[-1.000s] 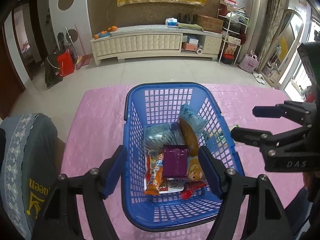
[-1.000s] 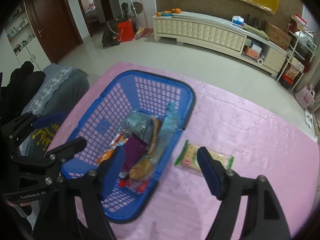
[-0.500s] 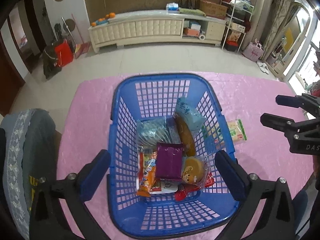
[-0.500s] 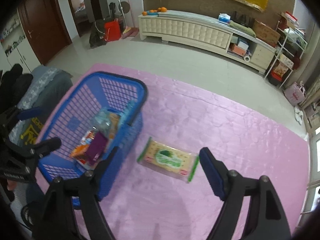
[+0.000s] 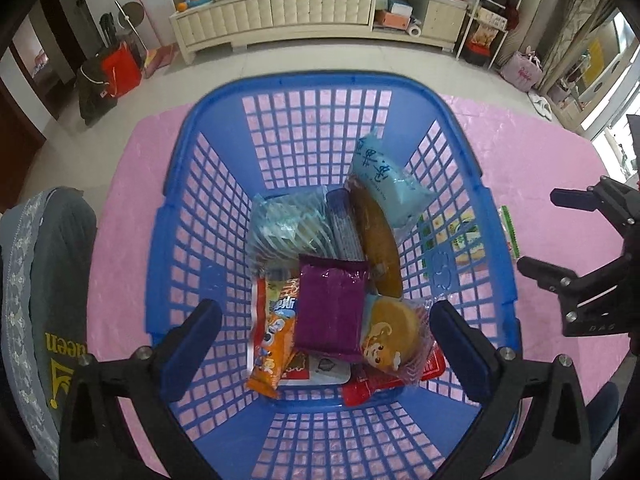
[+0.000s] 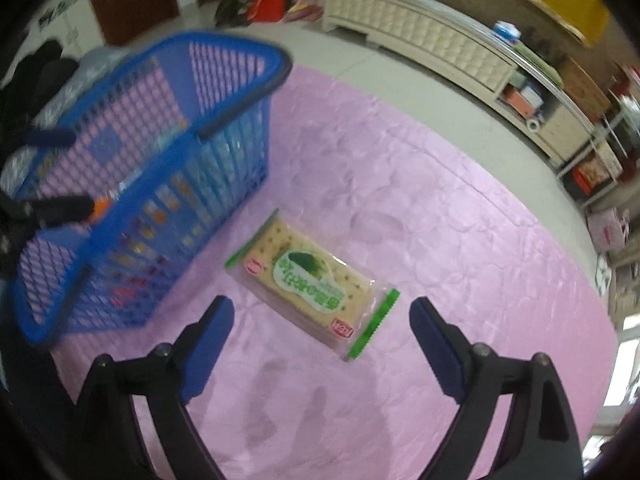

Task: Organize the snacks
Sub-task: 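Move the open right tool back over the cracker pack, then lower the right tool onto the green-edged cracker pack and close it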

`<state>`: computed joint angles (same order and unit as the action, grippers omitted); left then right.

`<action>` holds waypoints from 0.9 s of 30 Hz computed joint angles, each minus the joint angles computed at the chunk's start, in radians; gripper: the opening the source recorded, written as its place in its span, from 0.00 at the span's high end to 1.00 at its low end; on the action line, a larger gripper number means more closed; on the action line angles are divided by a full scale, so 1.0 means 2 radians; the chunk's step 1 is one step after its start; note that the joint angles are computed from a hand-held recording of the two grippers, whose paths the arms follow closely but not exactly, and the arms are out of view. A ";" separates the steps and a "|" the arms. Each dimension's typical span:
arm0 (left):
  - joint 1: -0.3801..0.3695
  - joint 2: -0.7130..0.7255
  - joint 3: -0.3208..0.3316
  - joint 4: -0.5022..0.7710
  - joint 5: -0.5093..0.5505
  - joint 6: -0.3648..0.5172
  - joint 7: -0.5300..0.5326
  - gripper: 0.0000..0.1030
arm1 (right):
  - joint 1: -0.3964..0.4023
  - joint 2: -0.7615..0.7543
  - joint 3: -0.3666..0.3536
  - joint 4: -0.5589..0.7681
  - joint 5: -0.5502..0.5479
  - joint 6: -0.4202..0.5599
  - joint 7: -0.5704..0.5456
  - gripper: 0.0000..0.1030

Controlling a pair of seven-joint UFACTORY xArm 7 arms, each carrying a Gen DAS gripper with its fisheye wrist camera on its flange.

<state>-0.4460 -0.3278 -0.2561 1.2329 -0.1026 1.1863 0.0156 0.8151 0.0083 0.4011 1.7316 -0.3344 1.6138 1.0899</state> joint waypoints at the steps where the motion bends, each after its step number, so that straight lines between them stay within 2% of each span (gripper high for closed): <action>1: 0.000 0.003 -0.001 0.001 0.000 0.000 -0.002 0.00 | -0.002 -0.003 -0.002 -0.009 0.002 -0.006 -0.013 0.10; 3: -0.001 0.012 -0.003 0.007 0.000 0.005 -0.006 0.00 | -0.008 -0.010 -0.006 -0.027 0.013 -0.025 -0.032 0.10; 6: -0.003 0.025 -0.007 0.017 0.006 0.008 -0.016 0.00 | -0.024 -0.025 -0.012 -0.068 0.051 -0.074 -0.090 0.10; 9: -0.006 0.034 -0.011 0.023 0.013 0.007 -0.025 0.00 | -0.033 -0.019 -0.011 -0.079 0.063 -0.086 -0.135 0.10; 14: -0.012 0.042 -0.013 0.023 0.020 0.002 -0.032 0.00 | -0.041 -0.012 -0.014 -0.094 0.059 -0.112 -0.179 0.10; 17: -0.015 0.044 -0.012 0.023 0.022 0.003 -0.033 0.00 | -0.047 -0.021 -0.018 -0.117 0.067 -0.144 -0.211 0.10; 20: -0.016 0.046 -0.011 0.025 0.021 0.001 -0.037 0.00 | -0.048 -0.007 -0.016 -0.113 0.070 -0.137 -0.244 0.10; 22: -0.016 0.045 -0.008 0.022 0.017 -0.003 -0.033 0.00 | -0.048 -0.009 -0.018 -0.120 0.069 -0.152 -0.251 0.10; 23: -0.017 0.045 -0.008 0.022 0.017 -0.003 -0.031 0.00 | -0.050 -0.014 -0.021 -0.129 0.084 -0.167 -0.255 0.12; 25: -0.017 0.047 -0.007 0.024 0.016 -0.002 -0.024 0.00 | -0.056 -0.037 -0.025 -0.159 0.114 -0.208 -0.275 0.30; 27: -0.017 0.047 -0.006 0.023 0.013 -0.006 -0.021 0.00 | -0.058 -0.046 -0.019 -0.170 0.109 -0.215 -0.277 0.30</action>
<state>-0.4800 -0.2333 -0.2682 1.2779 -0.0762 1.1744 -0.0256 0.6993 -0.0840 0.3626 1.3920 -0.1163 1.1847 0.5357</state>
